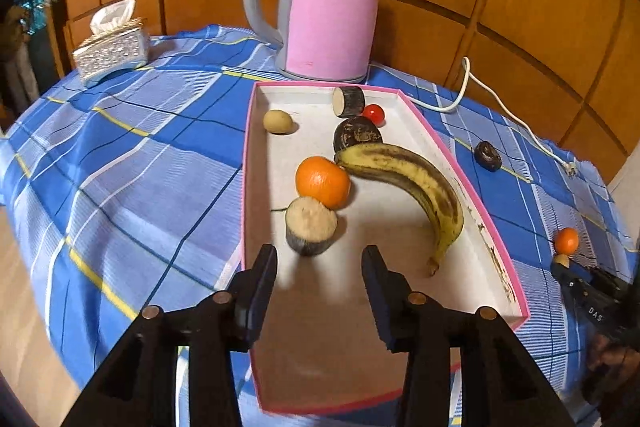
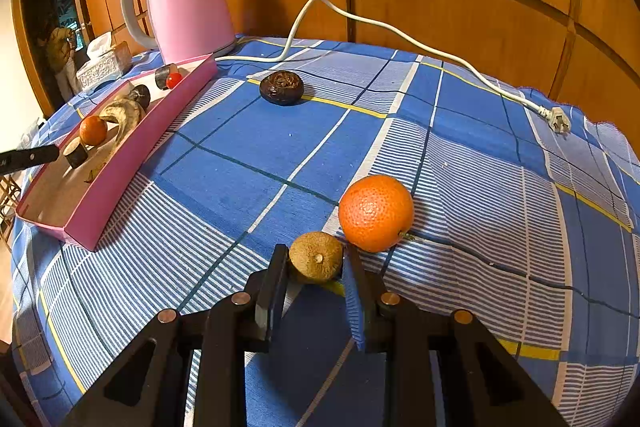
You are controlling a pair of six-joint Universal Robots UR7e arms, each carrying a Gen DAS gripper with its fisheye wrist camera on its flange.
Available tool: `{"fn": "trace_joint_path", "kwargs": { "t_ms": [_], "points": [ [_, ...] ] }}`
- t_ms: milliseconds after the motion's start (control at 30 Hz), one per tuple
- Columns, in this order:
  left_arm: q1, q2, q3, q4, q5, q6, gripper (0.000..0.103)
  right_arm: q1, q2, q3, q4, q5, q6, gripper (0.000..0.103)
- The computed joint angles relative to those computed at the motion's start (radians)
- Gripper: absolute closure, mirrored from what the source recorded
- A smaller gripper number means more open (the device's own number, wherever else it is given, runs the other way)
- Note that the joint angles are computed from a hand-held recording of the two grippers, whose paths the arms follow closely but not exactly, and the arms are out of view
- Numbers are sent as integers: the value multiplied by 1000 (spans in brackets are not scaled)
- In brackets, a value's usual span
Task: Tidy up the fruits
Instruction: 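Carry the small brown fruit with the right gripper into the tray and release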
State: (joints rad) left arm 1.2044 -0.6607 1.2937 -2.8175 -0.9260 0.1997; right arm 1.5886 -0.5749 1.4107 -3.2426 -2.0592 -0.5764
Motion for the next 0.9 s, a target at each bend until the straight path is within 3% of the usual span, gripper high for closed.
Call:
{"fn": "trace_joint_path", "kwargs": {
  "t_ms": [367,900],
  "points": [
    [-32,-69,141,-87,-10,19,56,0,-2,1,5,1,4,76],
    [-53,-112,227,-107,-88,59,56,-1,-3,-1,13,4,10,76]
  ]
}}
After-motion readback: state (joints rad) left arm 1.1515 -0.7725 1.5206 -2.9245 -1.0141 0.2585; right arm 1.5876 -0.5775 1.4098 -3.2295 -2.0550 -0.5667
